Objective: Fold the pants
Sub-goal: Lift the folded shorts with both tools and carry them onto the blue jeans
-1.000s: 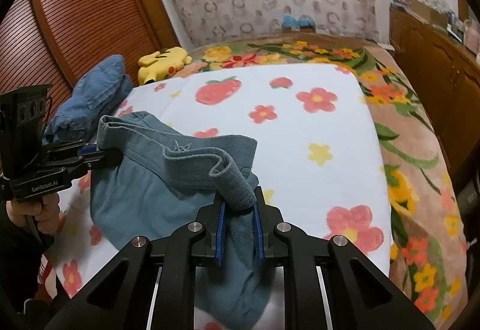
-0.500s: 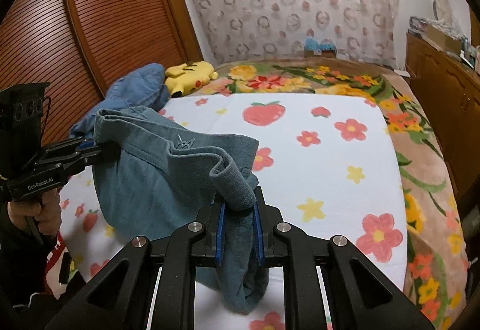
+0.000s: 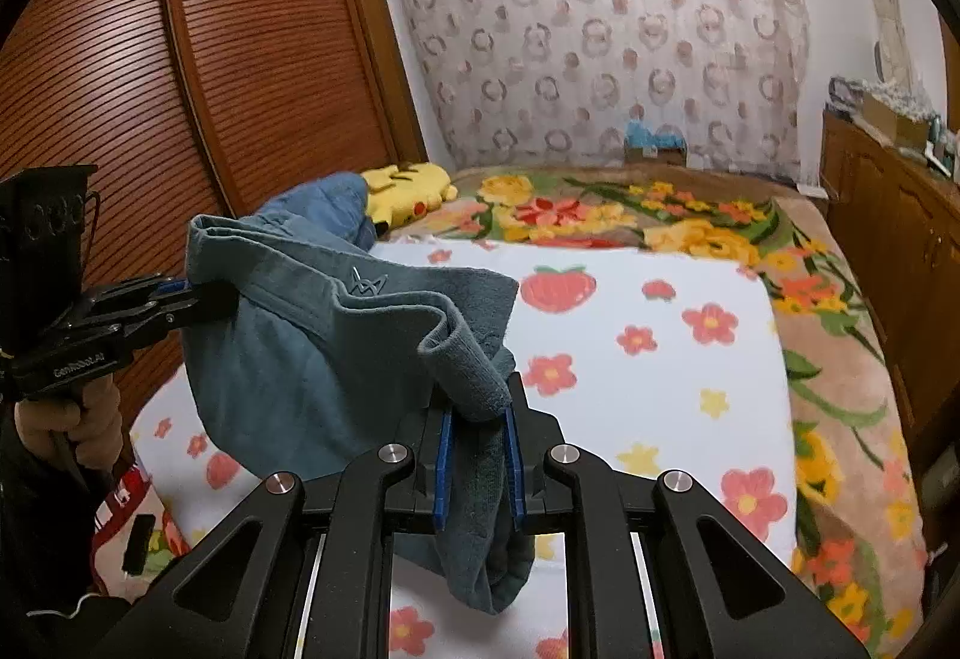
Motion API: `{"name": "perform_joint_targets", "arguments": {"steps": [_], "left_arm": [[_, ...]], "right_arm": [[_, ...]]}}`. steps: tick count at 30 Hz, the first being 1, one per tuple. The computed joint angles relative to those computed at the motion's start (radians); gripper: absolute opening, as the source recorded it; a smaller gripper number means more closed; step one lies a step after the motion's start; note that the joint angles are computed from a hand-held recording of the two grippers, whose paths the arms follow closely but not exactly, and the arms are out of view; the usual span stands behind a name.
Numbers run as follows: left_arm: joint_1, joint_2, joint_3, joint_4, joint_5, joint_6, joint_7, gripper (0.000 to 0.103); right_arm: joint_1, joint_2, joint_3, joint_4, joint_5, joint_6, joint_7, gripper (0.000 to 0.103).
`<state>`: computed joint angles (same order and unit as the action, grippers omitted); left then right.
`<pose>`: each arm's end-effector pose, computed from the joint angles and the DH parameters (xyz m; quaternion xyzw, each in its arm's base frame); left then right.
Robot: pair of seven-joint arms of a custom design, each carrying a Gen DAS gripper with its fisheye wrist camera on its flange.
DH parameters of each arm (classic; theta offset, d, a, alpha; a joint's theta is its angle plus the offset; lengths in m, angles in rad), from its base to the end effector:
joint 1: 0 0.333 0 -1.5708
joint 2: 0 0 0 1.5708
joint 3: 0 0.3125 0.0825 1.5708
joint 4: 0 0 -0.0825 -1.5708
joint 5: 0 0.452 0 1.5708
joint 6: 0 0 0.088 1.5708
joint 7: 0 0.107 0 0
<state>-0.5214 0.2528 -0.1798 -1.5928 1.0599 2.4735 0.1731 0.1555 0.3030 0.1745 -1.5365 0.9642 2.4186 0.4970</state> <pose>0.5788 -0.4744 0.5382 -0.6371 0.5974 -0.3689 0.3180 0.7244 0.2352 0.5300 -0.8130 0.3235 -0.0623 0.4802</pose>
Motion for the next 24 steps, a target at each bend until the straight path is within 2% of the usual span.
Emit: {"name": "perform_joint_targets", "arguments": {"steps": [5,12,19,24], "left_arm": [[-0.005,-0.028,-0.002,-0.016,0.040,-0.027,-0.021,0.019],[0.026,-0.084,-0.020,-0.088,0.071,-0.036,-0.071,0.019],[0.071,-0.132,-0.042,-0.157,0.068,-0.040,-0.094,0.019],[0.099,-0.137,-0.045,-0.174,0.051,-0.038,-0.092,0.019]], "right_arm": [[0.001,-0.032,0.004,-0.027,0.038,0.012,-0.040,0.015],[0.020,-0.036,0.003,-0.027,0.060,0.010,-0.083,0.015],[0.039,0.057,0.020,0.076,0.020,-0.008,-0.059,0.015],[0.051,0.182,0.035,0.234,-0.081,-0.048,0.016,0.015]]}}
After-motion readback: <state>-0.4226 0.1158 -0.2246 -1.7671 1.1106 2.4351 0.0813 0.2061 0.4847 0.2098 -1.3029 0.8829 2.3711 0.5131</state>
